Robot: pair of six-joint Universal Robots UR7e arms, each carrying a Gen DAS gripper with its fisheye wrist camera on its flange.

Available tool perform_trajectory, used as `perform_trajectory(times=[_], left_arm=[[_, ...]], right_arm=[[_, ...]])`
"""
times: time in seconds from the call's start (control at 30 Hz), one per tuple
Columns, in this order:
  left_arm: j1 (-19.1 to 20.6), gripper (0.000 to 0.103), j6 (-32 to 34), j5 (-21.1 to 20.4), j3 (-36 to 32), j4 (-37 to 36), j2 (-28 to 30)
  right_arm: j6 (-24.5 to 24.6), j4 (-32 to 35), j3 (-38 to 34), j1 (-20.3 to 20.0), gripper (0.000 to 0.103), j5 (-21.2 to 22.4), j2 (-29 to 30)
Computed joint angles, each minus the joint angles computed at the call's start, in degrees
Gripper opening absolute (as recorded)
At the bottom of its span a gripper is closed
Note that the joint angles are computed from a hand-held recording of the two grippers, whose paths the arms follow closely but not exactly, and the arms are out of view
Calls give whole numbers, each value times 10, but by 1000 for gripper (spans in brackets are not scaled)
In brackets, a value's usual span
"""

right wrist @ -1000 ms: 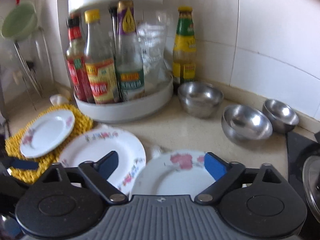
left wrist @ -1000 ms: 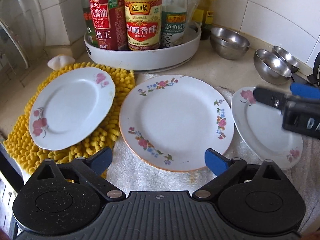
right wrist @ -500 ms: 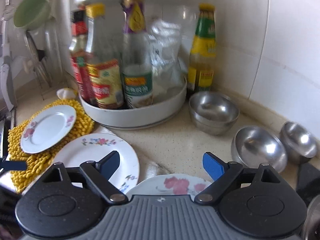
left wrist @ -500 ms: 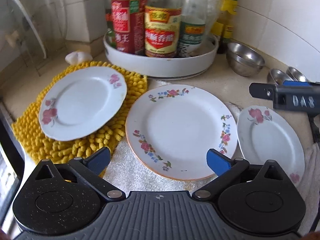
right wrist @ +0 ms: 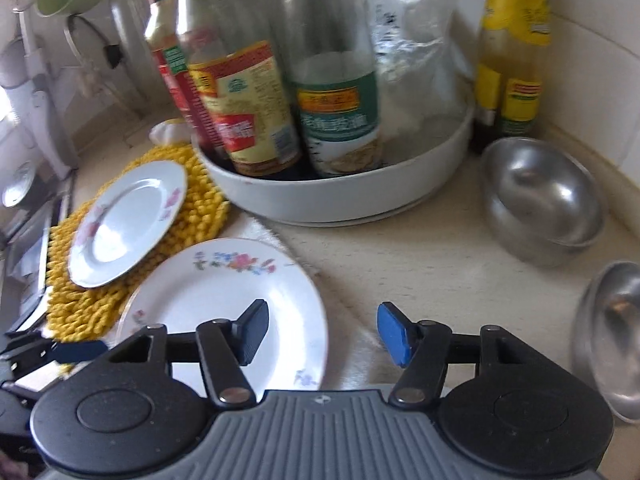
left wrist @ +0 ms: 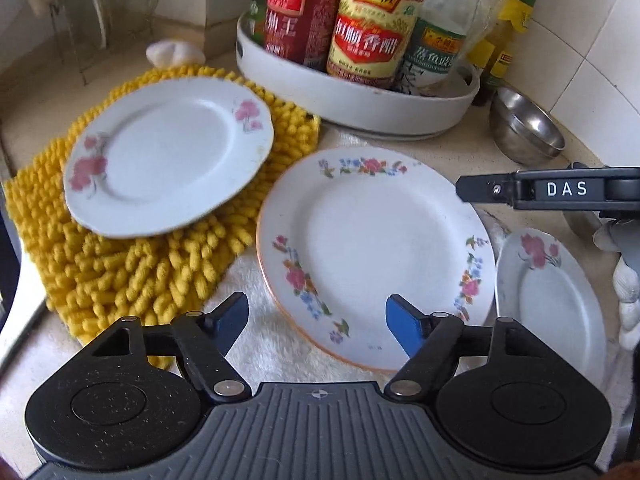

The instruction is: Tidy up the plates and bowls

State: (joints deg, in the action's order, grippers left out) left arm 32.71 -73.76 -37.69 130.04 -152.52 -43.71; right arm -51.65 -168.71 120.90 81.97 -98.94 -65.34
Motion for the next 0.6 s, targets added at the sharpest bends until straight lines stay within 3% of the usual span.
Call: perform_trajectory(times=[0.13, 0.3, 0.6], left_arm=[[3, 86, 16, 19, -17, 17, 9], [21, 87, 58, 9, -28, -5, 22], [46, 90, 120, -1, -28, -73, 28]], right_arm=[[-13, 53, -3, -8, 80, 16, -10], [3, 105, -18, -13, 80, 24, -7], [23, 109, -30, -11, 80, 5, 17]])
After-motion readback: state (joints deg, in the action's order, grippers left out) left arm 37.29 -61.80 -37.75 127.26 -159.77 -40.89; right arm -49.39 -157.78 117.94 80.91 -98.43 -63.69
